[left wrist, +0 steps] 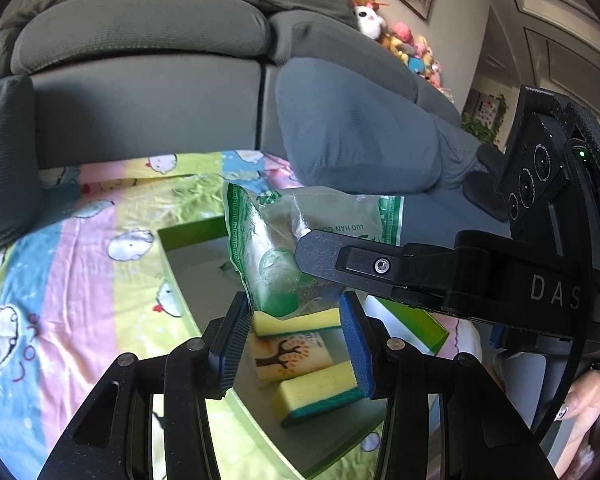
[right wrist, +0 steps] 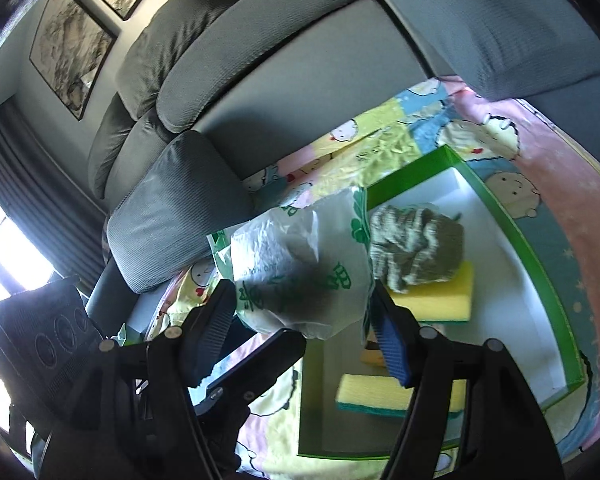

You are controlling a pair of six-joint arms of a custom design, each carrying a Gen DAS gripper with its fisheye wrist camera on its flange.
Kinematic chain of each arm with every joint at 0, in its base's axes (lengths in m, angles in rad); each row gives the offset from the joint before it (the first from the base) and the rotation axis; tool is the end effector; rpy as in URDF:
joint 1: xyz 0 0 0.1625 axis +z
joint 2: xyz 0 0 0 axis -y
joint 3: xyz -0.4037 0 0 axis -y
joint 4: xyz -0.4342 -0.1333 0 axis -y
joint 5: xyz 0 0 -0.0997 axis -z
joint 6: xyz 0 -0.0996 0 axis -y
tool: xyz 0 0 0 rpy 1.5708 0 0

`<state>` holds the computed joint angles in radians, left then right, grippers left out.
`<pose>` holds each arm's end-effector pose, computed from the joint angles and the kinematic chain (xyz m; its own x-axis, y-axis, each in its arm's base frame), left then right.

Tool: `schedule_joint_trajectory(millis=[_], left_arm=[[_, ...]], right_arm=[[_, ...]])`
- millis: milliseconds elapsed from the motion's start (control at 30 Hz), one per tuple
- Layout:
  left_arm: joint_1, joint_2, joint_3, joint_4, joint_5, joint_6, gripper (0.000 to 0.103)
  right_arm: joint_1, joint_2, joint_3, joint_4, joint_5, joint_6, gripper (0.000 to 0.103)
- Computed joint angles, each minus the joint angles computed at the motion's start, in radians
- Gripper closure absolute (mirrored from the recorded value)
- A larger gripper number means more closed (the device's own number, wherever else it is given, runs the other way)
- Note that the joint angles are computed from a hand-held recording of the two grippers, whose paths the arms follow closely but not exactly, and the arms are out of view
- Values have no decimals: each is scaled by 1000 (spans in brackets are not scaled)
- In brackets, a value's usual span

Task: Organize objects
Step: 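Lift the plastic bag and carry it over the box with the right tool, then lower the plastic bag into the box and open the right tool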

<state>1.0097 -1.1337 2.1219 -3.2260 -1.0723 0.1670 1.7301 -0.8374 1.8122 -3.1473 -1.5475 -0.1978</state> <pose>-0.1354 -0.5554 0.1586 -0.8190 0.3245 -0.4732 0.5620 0.6199 -0.5476 0.2374 -0.6227 0.0774 -0.9401 -0.3282 0.0924 -0.3218 0.7643 -0.5588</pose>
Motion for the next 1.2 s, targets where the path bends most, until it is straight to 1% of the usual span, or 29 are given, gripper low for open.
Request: schedule_joint_trajectory(millis=[300, 567, 633, 800, 1000, 1200], left_arm=[[7, 47, -31, 28, -40, -33, 57], [19, 84, -60, 77, -67, -62, 57], [20, 93, -66, 86, -66, -67, 57], [27, 107, -81, 115, -64, -87, 57], [35, 119, -90, 139, -70, -109, 57], [34, 130, -97, 163, -70, -128, 57]], right_arm=[[-26, -19, 17, -2, -30, 21, 37], [-43, -23, 15, 22, -72, 36, 37], [-44, -20, 10, 28, -86, 42, 37], [-53, -13, -4, 55, -95, 62, 37], [-50, -7, -14, 76, -130, 66, 37], [-57, -3, -21, 93, -146, 72, 36]])
